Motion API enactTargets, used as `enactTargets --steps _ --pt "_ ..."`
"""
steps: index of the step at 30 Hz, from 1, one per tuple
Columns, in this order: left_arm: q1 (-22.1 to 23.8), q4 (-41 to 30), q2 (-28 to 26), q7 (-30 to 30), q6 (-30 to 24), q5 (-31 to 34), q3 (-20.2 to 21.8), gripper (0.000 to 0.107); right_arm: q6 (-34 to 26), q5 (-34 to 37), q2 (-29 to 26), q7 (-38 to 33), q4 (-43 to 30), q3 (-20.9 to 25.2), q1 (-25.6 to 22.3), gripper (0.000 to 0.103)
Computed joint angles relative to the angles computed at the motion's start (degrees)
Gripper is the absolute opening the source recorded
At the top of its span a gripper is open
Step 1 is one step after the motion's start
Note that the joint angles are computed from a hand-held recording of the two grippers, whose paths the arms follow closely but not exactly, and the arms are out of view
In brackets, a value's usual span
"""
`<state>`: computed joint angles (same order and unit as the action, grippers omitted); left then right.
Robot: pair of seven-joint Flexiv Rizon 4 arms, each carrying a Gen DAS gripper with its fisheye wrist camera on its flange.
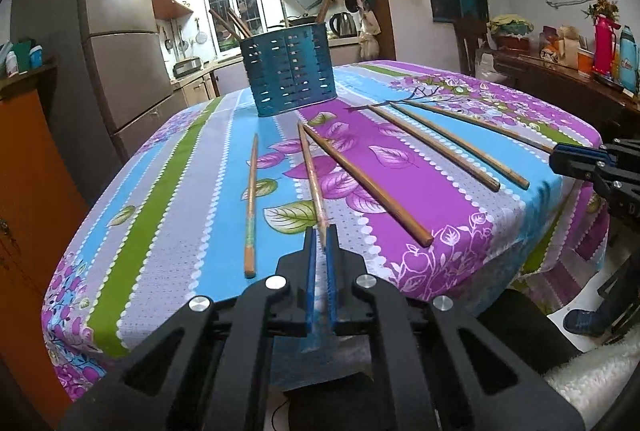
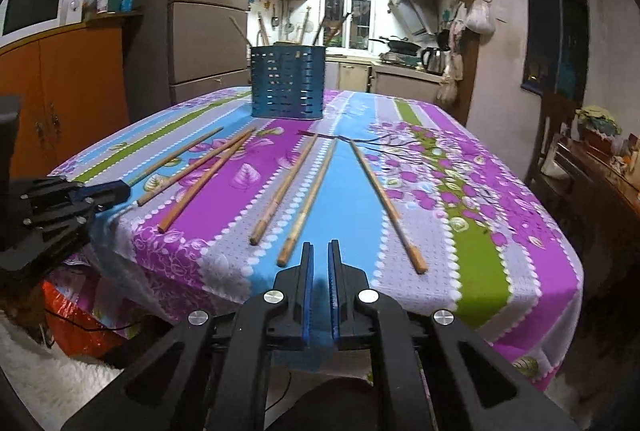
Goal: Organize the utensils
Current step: 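Move both open grippers back to the remaining chopsticks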
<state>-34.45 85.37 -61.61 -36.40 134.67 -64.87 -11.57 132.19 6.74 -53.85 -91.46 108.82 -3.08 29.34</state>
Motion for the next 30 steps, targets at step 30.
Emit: enactTargets --steps 30 --pt "1.0 -4.0 -3.4 0.8 2.3 0.5 -1.2 0.005 -3.8 1.0 -2.2 2.2 -3.8 -1.5 1.8 0.035"
